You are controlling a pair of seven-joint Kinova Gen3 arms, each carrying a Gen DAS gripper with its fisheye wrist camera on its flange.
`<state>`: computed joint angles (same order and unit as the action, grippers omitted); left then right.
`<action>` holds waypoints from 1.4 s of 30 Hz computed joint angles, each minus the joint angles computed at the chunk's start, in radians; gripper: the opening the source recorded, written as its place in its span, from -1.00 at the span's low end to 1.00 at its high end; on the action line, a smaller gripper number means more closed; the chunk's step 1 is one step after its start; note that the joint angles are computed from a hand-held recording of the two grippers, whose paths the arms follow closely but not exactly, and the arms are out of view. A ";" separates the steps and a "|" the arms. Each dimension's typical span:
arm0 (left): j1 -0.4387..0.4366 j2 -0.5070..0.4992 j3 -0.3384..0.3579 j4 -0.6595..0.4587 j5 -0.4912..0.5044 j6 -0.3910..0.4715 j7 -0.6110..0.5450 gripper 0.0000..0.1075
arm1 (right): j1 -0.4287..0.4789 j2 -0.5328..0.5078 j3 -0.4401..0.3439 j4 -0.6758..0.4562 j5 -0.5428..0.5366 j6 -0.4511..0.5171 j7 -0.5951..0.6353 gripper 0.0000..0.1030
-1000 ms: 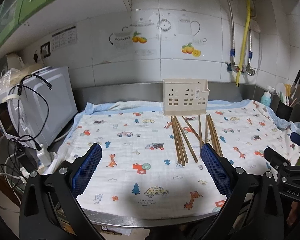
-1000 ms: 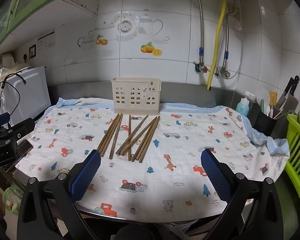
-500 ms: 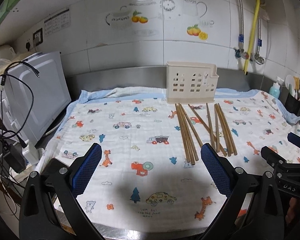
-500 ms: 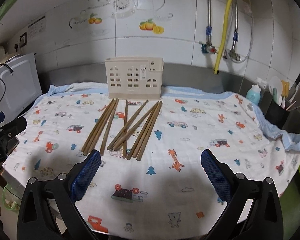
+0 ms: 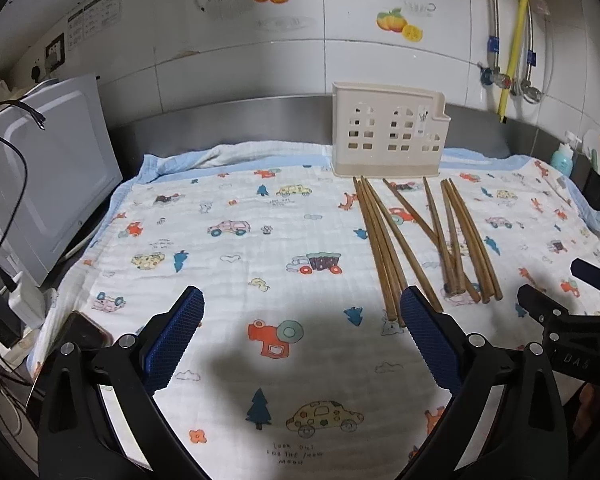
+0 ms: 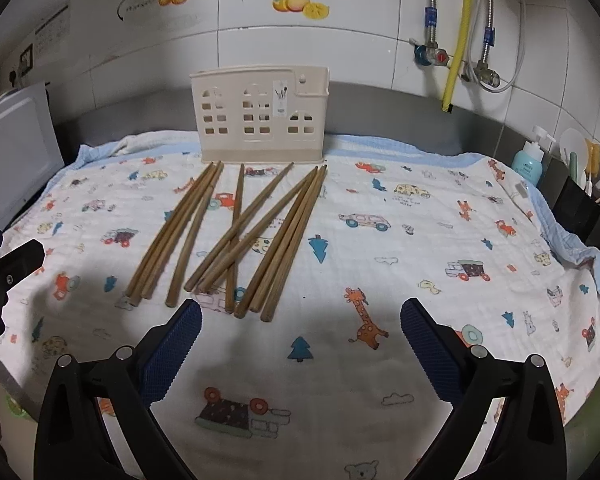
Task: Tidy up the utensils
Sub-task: 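Move both tools forward and down toward the loose wooden chopsticks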
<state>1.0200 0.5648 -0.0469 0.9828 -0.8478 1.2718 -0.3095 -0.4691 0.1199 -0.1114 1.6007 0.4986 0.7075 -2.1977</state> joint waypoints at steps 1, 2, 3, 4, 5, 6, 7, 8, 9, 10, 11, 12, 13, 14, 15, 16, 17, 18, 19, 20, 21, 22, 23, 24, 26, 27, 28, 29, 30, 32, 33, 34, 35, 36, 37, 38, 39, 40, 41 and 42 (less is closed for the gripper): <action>-0.005 0.003 0.002 -0.003 0.005 -0.002 -0.004 0.79 | 0.004 0.006 0.001 -0.004 -0.007 -0.001 0.004 0.86; -0.011 0.007 0.004 -0.005 0.010 -0.008 -0.008 0.79 | 0.008 0.012 0.002 -0.008 -0.019 -0.003 0.012 0.86; -0.019 0.011 0.007 -0.009 0.019 -0.014 -0.014 0.79 | 0.009 0.016 0.003 -0.010 -0.023 -0.003 0.015 0.86; -0.026 0.014 0.009 -0.012 0.027 -0.021 -0.025 0.69 | 0.008 0.023 0.005 -0.016 -0.025 0.001 0.019 0.86; -0.032 0.020 0.011 -0.019 0.037 -0.024 -0.039 0.65 | 0.008 0.031 0.006 -0.022 -0.029 0.006 0.025 0.85; -0.034 0.022 0.009 -0.021 0.042 -0.026 -0.045 0.64 | 0.005 0.036 0.010 -0.025 -0.027 0.010 0.023 0.85; -0.039 0.030 0.009 -0.030 0.050 -0.027 -0.057 0.63 | 0.005 0.041 0.012 -0.028 -0.032 0.011 0.023 0.84; -0.044 0.033 0.009 -0.033 0.059 -0.036 -0.066 0.62 | 0.009 0.047 0.012 -0.034 -0.047 0.012 0.034 0.82; -0.045 0.035 0.007 -0.034 0.065 -0.041 -0.071 0.58 | 0.009 0.051 0.014 -0.038 -0.054 0.014 0.038 0.72; -0.051 0.043 0.008 -0.047 0.075 -0.040 -0.085 0.55 | 0.014 0.058 0.014 -0.045 -0.071 0.015 0.054 0.66; -0.055 0.050 0.008 -0.058 0.086 -0.040 -0.099 0.53 | 0.020 0.065 0.013 -0.052 -0.092 0.017 0.073 0.60; -0.060 0.053 0.007 -0.062 0.096 -0.047 -0.109 0.49 | 0.022 0.069 0.015 -0.055 -0.105 0.018 0.084 0.59; -0.068 0.056 0.009 -0.066 0.111 -0.058 -0.120 0.44 | 0.023 0.075 0.017 -0.059 -0.115 0.021 0.093 0.58; -0.076 0.060 0.011 -0.073 0.127 -0.064 -0.133 0.41 | 0.023 0.078 0.018 -0.062 -0.124 0.022 0.101 0.53; -0.086 0.073 0.016 -0.094 0.147 -0.060 -0.156 0.35 | 0.029 0.083 0.018 -0.067 -0.142 0.023 0.115 0.50; -0.090 0.082 0.013 -0.108 0.161 -0.055 -0.169 0.31 | 0.031 0.087 0.020 -0.071 -0.153 0.025 0.123 0.48; -0.098 0.091 0.013 -0.124 0.179 -0.053 -0.184 0.30 | 0.035 0.092 0.021 -0.077 -0.169 0.028 0.135 0.41; -0.108 0.100 0.015 -0.139 0.199 -0.052 -0.201 0.23 | 0.041 0.097 0.021 -0.083 -0.186 0.031 0.149 0.33; -0.112 0.105 0.012 -0.147 0.214 -0.054 -0.210 0.17 | 0.044 0.100 0.022 -0.088 -0.199 0.033 0.160 0.30; -0.118 0.108 0.012 -0.150 0.230 -0.062 -0.218 0.17 | 0.045 0.105 0.023 -0.093 -0.207 0.036 0.168 0.28; -0.125 0.111 0.011 -0.154 0.246 -0.068 -0.226 0.16 | 0.044 0.107 0.025 -0.095 -0.211 0.036 0.173 0.27; -0.132 0.116 0.011 -0.161 0.263 -0.071 -0.232 0.16 | 0.046 0.109 0.026 -0.097 -0.220 0.033 0.182 0.25; -0.137 0.121 0.010 -0.168 0.276 -0.073 -0.238 0.16 | 0.047 0.111 0.027 -0.098 -0.226 0.030 0.186 0.22; -0.139 0.121 0.006 -0.168 0.285 -0.078 -0.242 0.16 | 0.047 0.112 0.028 -0.100 -0.232 0.030 0.191 0.21; -0.141 0.130 0.001 -0.181 0.298 -0.076 -0.252 0.16 | 0.047 0.115 0.029 -0.103 -0.240 0.027 0.202 0.13; -0.141 0.136 -0.003 -0.192 0.303 -0.072 -0.256 0.16 | 0.047 0.118 0.030 -0.106 -0.243 0.030 0.207 0.09; -0.142 0.138 -0.004 -0.195 0.310 -0.072 -0.258 0.16 | 0.049 0.121 0.029 -0.110 -0.248 0.032 0.216 0.09; -0.144 0.139 -0.004 -0.198 0.318 -0.074 -0.261 0.16 | 0.047 0.122 0.031 -0.110 -0.248 0.031 0.217 0.06; -0.145 0.150 -0.005 -0.217 0.323 -0.061 -0.269 0.16 | 0.045 0.123 0.033 -0.112 -0.247 0.032 0.218 0.02; -0.145 0.164 -0.010 -0.242 0.331 -0.042 -0.281 0.16 | 0.046 0.124 0.035 -0.116 -0.252 0.035 0.225 -0.03; -0.146 0.164 -0.012 -0.240 0.336 -0.048 -0.278 0.14 | 0.043 0.125 0.037 -0.117 -0.248 0.038 0.224 -0.08; -0.146 0.160 -0.013 -0.231 0.341 -0.057 -0.276 0.12 | 0.042 0.126 0.039 -0.119 -0.245 0.042 0.223 -0.09; -0.146 0.159 -0.016 -0.230 0.343 -0.058 -0.275 0.12 | 0.044 0.125 0.039 -0.119 -0.249 0.043 0.224 -0.11; -0.143 0.166 -0.021 -0.241 0.340 -0.045 -0.272 0.12 | 0.048 0.125 0.039 -0.116 -0.253 0.041 0.227 -0.12; -0.143 0.165 -0.024 -0.241 0.341 -0.044 -0.270 0.12 | 0.052 0.126 0.039 -0.118 -0.259 0.043 0.233 -0.12; -0.145 0.166 -0.024 -0.243 0.342 -0.042 -0.271 0.12 | 0.055 0.125 0.038 -0.115 -0.264 0.040 0.236 -0.12; -0.145 0.167 -0.025 -0.246 0.342 -0.037 -0.274 0.12 | 0.055 0.124 0.040 -0.113 -0.263 0.037 0.234 -0.12; -0.147 0.169 -0.024 -0.250 0.343 -0.034 -0.280 0.12 | 0.054 0.123 0.041 -0.112 -0.260 0.037 0.233 -0.12; -0.150 0.173 -0.022 -0.260 0.346 -0.026 -0.285 0.12 | 0.055 0.122 0.041 -0.111 -0.261 0.036 0.233 -0.15; -0.153 0.184 -0.021 -0.288 0.351 -0.004 -0.294 0.12 | 0.055 0.121 0.042 -0.109 -0.260 0.033 0.231 -0.16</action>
